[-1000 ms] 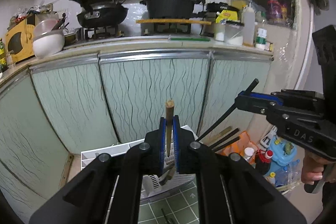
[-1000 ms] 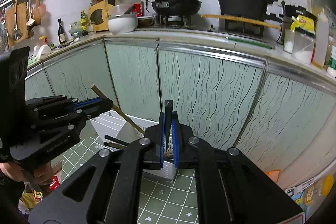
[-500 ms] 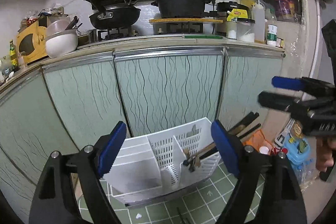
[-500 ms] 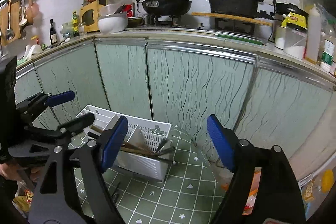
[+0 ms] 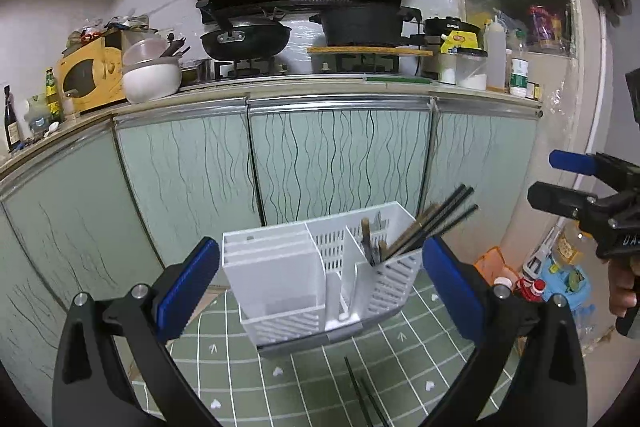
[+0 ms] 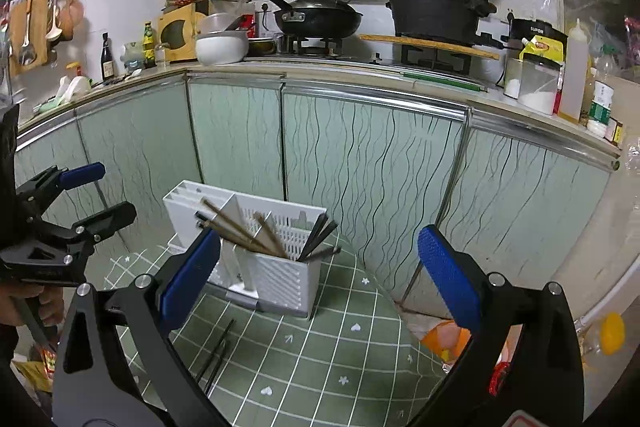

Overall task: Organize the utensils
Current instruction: 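Withdraw both open tools from the holder back over the mat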

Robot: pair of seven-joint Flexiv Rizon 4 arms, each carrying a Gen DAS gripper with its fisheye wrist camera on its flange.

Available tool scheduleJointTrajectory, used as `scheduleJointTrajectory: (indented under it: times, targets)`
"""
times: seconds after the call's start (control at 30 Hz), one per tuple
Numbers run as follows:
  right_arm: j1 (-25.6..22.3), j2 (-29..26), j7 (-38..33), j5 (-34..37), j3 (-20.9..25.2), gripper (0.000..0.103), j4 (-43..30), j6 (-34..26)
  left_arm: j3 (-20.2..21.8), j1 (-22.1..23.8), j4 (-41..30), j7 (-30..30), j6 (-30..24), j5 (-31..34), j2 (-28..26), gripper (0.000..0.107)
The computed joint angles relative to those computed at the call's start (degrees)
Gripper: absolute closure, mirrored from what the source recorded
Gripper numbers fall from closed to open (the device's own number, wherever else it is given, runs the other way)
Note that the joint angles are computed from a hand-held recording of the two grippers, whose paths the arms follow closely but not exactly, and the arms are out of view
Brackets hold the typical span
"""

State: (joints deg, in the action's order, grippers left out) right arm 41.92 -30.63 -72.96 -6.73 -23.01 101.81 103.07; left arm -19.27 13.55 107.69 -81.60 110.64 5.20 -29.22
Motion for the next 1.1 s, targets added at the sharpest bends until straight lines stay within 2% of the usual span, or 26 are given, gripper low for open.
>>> scheduleJointTrajectory:
  times: [0.07,0.2,0.3,0.4,0.53,0.67,0.83,1.1]
  targets:
    - [3.69,0.82,-0.39,1.48,-3.43,0.008,2.62,1.49,3.64,-3.08,2.20,0.60,1.55,-2.48,1.14,0.008]
    - [9.65,2.16,-3.12,5.52,-7.97,0.008,6.72,3.51,4.16,-2.40,6.22,-2.32,3.58,-0.36,3.30,0.008]
    - [14.41,2.89,-5.77,9.07,-11.35,0.008,9.56,4.68,7.88,-5.11,9.62,-3.36,6.53,-0.79,4.99,0.008]
    - [19.47,2.99,-8.52,13.45,-15.07,0.008,12.30,6.39,8.70,-5.03,12.38,-5.35,8.39,0.60,6.36,0.008]
    - [24.09,3.10,-11.67,18.83,-17.46,0.008,15.01,7.96,11.45,-6.95,15.39,-6.79,10.68,0.56,7.55,0.008]
    - [26.01,3.12,-14.22,22.81,-17.60,0.008,16.62,9.44,13.72,-8.89,17.88,-7.26,12.71,-0.09,8.27,0.008]
    - [27.52,3.15,-17.50,26.95,-17.05,0.008,18.01,10.92,17.92,-14.03,21.33,-4.32,16.85,-4.95,8.27,0.008]
    - [26.60,2.98,-20.19,30.97,-13.83,0.008,19.34,12.04,19.27,-16.82,24.58,-1.85,21.00,-8.95,7.03,0.008]
